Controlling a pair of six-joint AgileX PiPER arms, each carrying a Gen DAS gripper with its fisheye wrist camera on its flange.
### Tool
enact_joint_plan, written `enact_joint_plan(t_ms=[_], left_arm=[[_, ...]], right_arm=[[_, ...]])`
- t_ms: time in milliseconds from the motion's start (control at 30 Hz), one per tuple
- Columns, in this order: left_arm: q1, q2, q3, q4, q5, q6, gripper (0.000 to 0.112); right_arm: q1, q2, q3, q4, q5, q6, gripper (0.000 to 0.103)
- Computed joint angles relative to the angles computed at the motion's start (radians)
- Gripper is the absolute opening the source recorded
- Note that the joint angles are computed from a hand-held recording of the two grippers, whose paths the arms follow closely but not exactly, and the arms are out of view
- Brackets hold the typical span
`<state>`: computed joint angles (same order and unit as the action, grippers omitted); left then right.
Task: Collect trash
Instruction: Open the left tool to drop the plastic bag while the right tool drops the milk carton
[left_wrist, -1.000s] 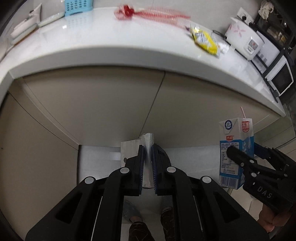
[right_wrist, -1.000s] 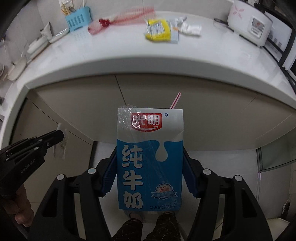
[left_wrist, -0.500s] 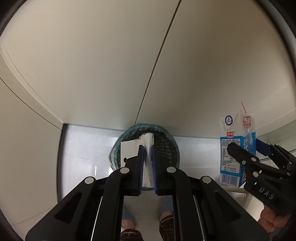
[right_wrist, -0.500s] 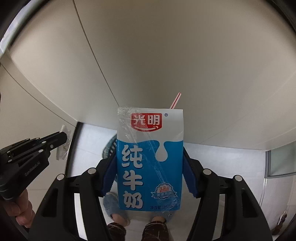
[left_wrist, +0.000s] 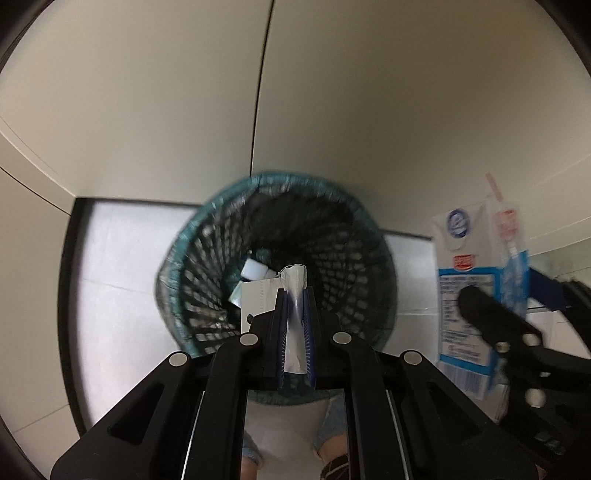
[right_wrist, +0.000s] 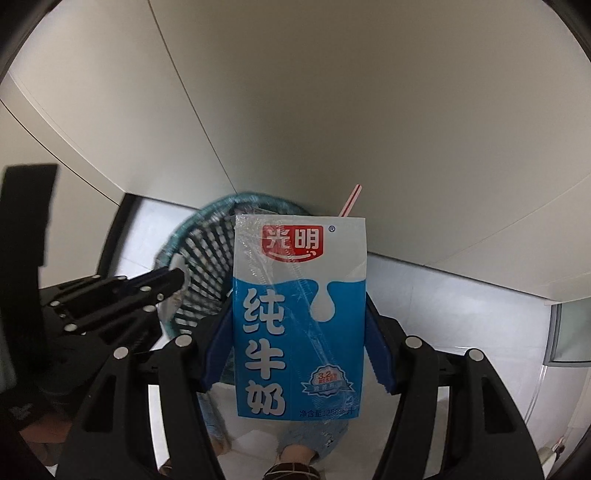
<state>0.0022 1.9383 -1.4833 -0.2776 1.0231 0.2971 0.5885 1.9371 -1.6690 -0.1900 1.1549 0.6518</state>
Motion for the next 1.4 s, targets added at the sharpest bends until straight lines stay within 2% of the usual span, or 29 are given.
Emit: enact_joint_plan(t_ms=[133,300,567,667,833,1133,1200,1400], left_arm=[[-0.019,0.067,0.041,0.003,-0.067,-0.012,0.008],[-0.04,0.122,0.042,-0.004,-0.103,-0.002,0.008],[-0.054,0.171,0.012,-0.026,-0.11,0.009,0.012],[-0.051,0.161,0.017,-0.026,-0.109,0.012,0.023],[-0.024,0.122,0.05,-0.008,-0.132,-0.012,0.053],[0.041,0.108,0.062,0.063,-0.158,-0.054,0.09],[0.051,0.114,0.059,0.083,-0.167,-0.059,0.094],[0.086,0.141,0.041,0.128,-0.156,-0.059,0.097]], right_arm=[[-0.009,0.015,0.063,-0.007,-0.059,0.01,0.06],[-0.027,0.045,0.096,-0.007,-0.116,-0.001,0.06],[-0.04,0.044,0.12,0.005,-0.137,-0.013,0.06],[-0.041,0.042,0.123,0.002,-0.144,-0.016,0.06],[-0.049,0.034,0.116,0.011,-0.146,-0.034,0.06],[-0.035,0.089,0.067,0.042,-0.153,-0.059,0.06],[-0.028,0.115,0.055,0.045,-0.157,-0.064,0.06],[-0.018,0.176,0.032,0.055,-0.184,-0.074,0.06]])
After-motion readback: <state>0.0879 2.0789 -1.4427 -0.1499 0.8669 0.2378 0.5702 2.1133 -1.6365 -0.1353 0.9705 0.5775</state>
